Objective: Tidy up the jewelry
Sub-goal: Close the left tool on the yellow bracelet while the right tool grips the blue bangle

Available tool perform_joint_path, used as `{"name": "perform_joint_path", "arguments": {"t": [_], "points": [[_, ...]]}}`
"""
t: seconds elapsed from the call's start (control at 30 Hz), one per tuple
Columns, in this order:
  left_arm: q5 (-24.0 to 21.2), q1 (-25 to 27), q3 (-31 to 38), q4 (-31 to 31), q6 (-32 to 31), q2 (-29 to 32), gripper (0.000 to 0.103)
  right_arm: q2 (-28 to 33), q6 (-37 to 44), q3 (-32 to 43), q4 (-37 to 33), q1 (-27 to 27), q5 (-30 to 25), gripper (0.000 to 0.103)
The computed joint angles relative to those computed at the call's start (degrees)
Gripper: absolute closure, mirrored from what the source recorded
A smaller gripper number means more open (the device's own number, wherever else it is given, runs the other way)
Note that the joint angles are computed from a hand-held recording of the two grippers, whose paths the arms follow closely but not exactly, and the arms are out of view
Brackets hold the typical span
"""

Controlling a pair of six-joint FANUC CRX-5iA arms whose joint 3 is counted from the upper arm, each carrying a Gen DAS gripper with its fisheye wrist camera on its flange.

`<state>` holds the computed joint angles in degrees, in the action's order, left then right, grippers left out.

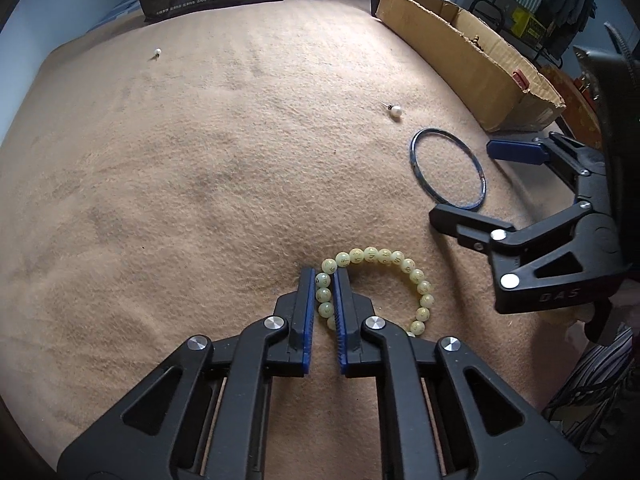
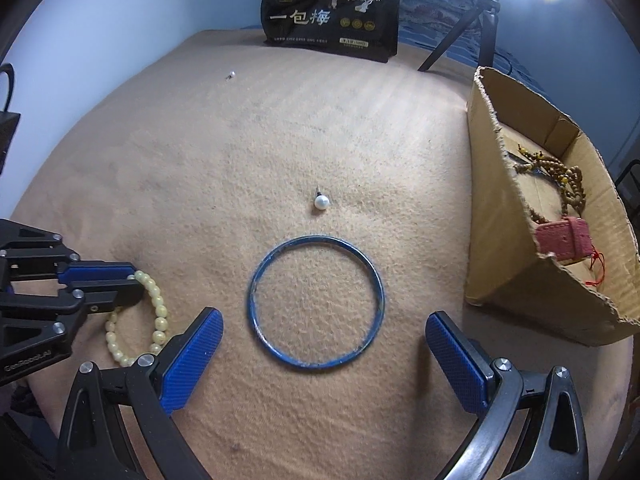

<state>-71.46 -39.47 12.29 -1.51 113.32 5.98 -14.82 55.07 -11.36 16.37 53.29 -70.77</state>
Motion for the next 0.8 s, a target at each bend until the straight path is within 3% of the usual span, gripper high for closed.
{"name": "perform_joint_path", "arguments": {"t": [0.2,0.33,0.8], "points": [[0.3,0.4,-0.6,0.6,1.1,-0.7,0.097,0.5,0.5,0.0,-0.2,-0.3,0.6,0.007],[0.5,0.7,-1.1,0.7,1.4,-1.1,0.097,0.7,2.1,1.1,-1.6,-1.1,0.5,0.03],[1.2,1.0,-0.6,-0.8,4.0,-3.1,0.097,-0.9,1.3,1.2,0.2,0.8,1.5,0.03]]}}
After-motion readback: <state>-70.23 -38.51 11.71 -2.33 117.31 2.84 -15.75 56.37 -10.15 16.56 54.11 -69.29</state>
